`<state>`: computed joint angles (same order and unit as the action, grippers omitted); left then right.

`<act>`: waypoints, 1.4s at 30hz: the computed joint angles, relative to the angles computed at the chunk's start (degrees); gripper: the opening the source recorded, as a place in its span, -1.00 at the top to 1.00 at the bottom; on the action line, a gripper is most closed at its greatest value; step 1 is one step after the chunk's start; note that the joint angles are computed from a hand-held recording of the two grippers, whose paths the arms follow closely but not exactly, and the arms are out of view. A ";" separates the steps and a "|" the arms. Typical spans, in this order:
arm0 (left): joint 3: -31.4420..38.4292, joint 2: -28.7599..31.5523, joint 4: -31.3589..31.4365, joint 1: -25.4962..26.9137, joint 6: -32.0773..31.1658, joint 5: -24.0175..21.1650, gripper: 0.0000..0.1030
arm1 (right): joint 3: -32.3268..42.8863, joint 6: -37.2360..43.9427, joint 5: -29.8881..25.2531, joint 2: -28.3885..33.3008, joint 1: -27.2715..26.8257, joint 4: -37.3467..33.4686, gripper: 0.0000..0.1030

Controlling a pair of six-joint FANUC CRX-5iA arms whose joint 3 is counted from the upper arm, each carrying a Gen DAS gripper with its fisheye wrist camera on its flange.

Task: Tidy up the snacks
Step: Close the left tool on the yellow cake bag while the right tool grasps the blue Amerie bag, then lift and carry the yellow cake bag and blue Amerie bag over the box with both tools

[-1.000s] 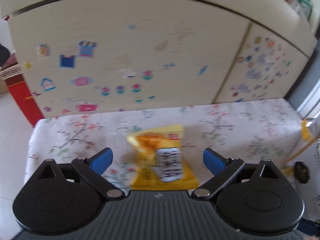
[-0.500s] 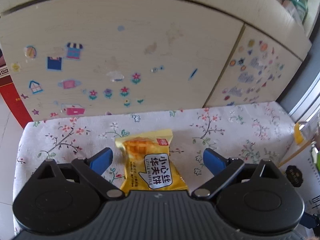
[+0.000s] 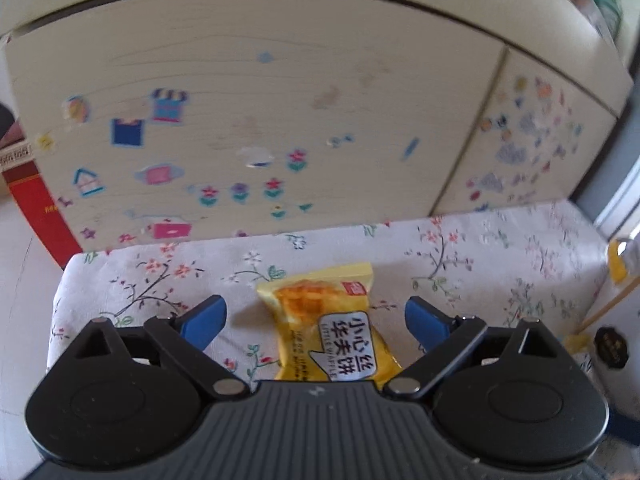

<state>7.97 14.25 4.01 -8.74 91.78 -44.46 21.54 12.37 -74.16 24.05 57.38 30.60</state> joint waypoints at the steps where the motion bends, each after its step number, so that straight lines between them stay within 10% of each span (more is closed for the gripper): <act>1: 1.47 0.63 -2.12 -0.67 1.03 -1.55 -0.80 | 0.14 -0.32 -0.10 0.18 -0.03 0.20 -0.88; 15: 0.35 -0.88 -4.08 -0.22 2.09 -0.53 0.02 | 0.41 2.01 -0.32 1.61 -0.33 3.01 -0.27; 42: -5.05 -11.64 -3.58 -0.82 0.78 -3.97 0.15 | -1.15 2.51 -0.74 -5.96 2.37 2.32 -0.27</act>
